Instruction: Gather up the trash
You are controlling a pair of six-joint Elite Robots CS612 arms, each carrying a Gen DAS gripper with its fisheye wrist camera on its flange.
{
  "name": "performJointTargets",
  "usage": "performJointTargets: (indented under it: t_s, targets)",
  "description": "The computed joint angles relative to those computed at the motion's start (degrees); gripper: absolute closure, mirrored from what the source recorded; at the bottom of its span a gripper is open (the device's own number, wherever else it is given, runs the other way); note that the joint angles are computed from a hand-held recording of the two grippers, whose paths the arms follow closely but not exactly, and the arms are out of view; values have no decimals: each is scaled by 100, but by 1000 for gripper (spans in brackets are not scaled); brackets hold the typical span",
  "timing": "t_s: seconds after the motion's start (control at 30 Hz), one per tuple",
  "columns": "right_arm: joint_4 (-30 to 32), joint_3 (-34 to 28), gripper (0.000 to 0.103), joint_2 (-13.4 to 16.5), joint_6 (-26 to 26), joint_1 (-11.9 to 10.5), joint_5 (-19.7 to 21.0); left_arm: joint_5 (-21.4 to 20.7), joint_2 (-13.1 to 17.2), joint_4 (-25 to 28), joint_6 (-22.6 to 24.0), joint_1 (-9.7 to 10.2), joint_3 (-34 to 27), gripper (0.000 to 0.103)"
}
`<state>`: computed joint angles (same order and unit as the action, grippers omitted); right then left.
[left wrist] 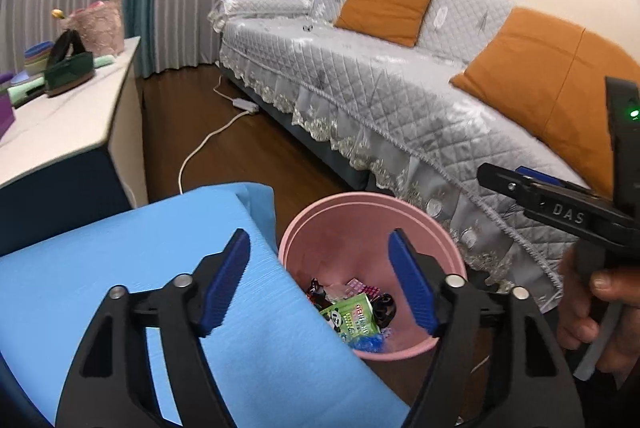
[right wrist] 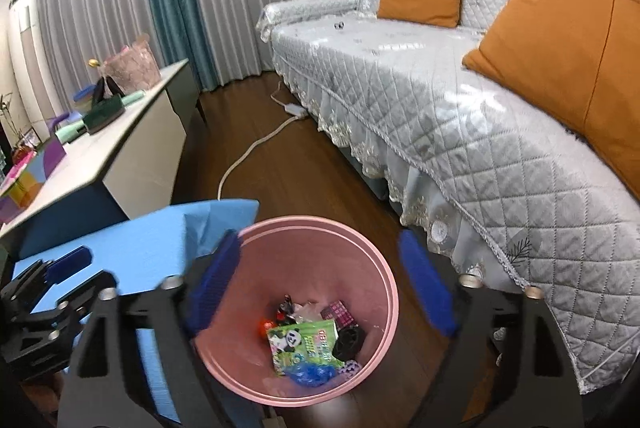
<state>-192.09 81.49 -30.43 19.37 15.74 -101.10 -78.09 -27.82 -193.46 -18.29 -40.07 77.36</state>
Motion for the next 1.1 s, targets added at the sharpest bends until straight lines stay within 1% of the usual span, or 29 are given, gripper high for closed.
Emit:
performJointTargets:
  t_s: [0.07,0.1,0.17,0.2,0.23,0.27,0.3,0.33,0.4,0.47,0.53,0.6,0.67,0.7,0.73,0.77,0.8,0.83,0.9,0.97,1.0,1.1]
  targets:
    - [-79,61,5,-58,-11,46,-13,179,-178,-203,43,-41,290,26]
    - [-98,98,5,-98,-35,69,25,279,-257,-316,56,-62,426,24]
    - [-132,174,5,-182,-97,122,89,543,-439,-670,43,-118,771,16]
    - [-194,222,5,-231,-147,168,93,694,-516,-813,33,-148,921,14]
    - [-269,270,5,-280,-210,222,80,896,-615,-993,38,-191,1125,10]
    - [-305,297,5,-307,-257,253,74,1061,-689,-1121,35,-228,1279,10]
    - [-387,355,5,-357,-360,314,65,1392,-788,-1265,-29,-293,1500,10]
    - [-445,397,5,-391,-425,360,42,1602,-845,-1332,-99,-331,1631,10]
    - [-564,506,5,-463,-543,474,0,1974,-999,-1483,-346,-406,1998,10]
    - [-632,632,5,-522,-593,599,-54,2260,-1117,-1564,-564,-477,2315,10]
    - [-583,719,5,-559,-607,686,-24,2531,-1219,-1613,-811,-557,2632,8]
    - [-512,783,5,-577,-695,789,0,2697,-1286,-1626,-1069,-616,2869,8]
    - [-515,845,5,-576,-752,899,-62,3118,-1311,-1589,-1239,-721,3066,8]
    - [-498,887,5,-578,-772,966,-103,3453,-1315,-1496,-1499,-794,3178,8]
    - [-514,922,5,-573,-809,1025,-133,3589,-1323,-1442,-1739,-829,3269,8]
    - [-543,945,5,-564,-832,1074,-189,3662,-1343,-1366,-1966,-854,3363,8]
    - [-612,978,5,-547,-858,1149,-334,3703,-1363,-1265,-2143,-866,3418,8]
    - [-680,1003,5,-527,-881,1212,-453,3723,-1399,-1087,-2456,-878,3524,8]
    - [-788,1051,5,-491,-931,1323,-591,3680,-1453,-848,-2855,-866,3650,8]
    - [-889,1053,5,-437,-981,1424,-776,3604,-1517,-664,-3107,-839,3763,8]
    - [-885,1043,5,-425,-1024,1455,-787,3616,-1545,-639,-3188,-839,3822,8]
    - [-939,1037,5,-407,-1022,1499,-819,3798,-1594,-638,-3347,-943,4034,8]
